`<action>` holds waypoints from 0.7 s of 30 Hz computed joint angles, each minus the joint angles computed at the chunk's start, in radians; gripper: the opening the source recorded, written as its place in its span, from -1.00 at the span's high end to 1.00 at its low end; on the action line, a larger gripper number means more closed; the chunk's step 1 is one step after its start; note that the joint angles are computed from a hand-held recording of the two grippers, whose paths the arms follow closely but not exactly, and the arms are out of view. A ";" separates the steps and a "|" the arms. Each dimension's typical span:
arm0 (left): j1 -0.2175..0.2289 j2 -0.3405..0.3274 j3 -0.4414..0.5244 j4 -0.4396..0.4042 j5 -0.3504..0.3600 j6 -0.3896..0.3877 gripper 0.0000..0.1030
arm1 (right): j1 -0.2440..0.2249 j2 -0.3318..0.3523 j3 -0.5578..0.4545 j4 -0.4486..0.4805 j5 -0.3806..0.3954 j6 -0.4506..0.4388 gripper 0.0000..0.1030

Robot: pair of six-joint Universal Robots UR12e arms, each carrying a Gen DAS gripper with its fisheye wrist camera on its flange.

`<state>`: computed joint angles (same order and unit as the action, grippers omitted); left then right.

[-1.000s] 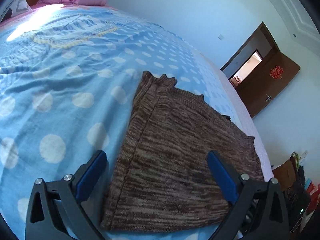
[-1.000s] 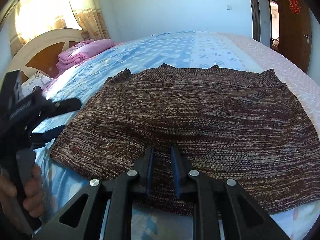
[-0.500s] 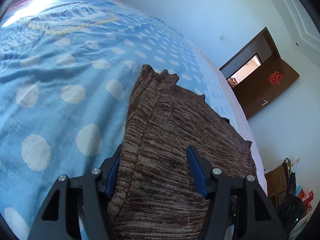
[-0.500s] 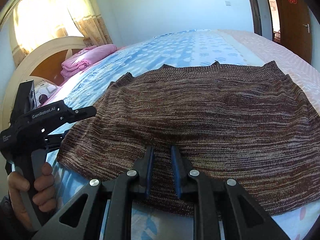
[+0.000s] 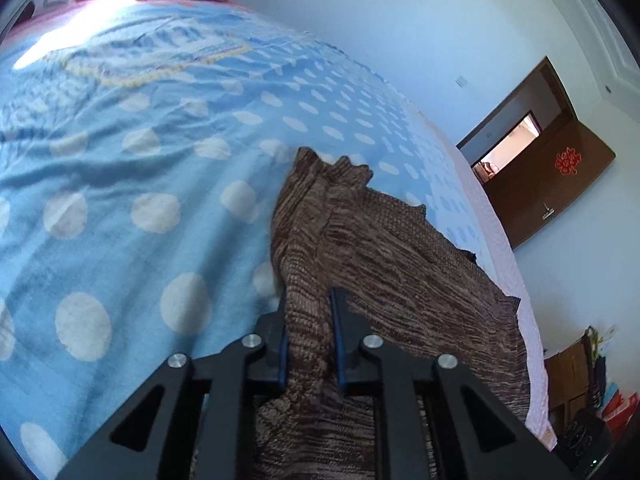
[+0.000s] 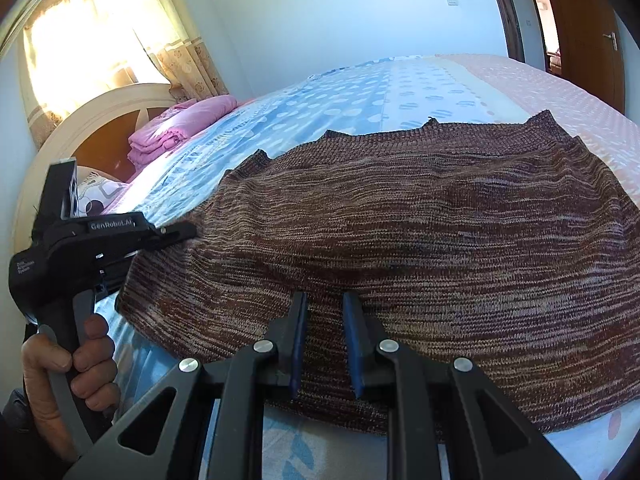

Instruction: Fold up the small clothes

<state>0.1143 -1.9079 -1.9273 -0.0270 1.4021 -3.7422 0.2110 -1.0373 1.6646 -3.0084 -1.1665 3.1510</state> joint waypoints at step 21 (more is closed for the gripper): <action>-0.091 -0.057 0.079 0.014 -0.060 0.288 0.77 | -0.055 0.019 -0.032 0.060 0.210 0.128 0.62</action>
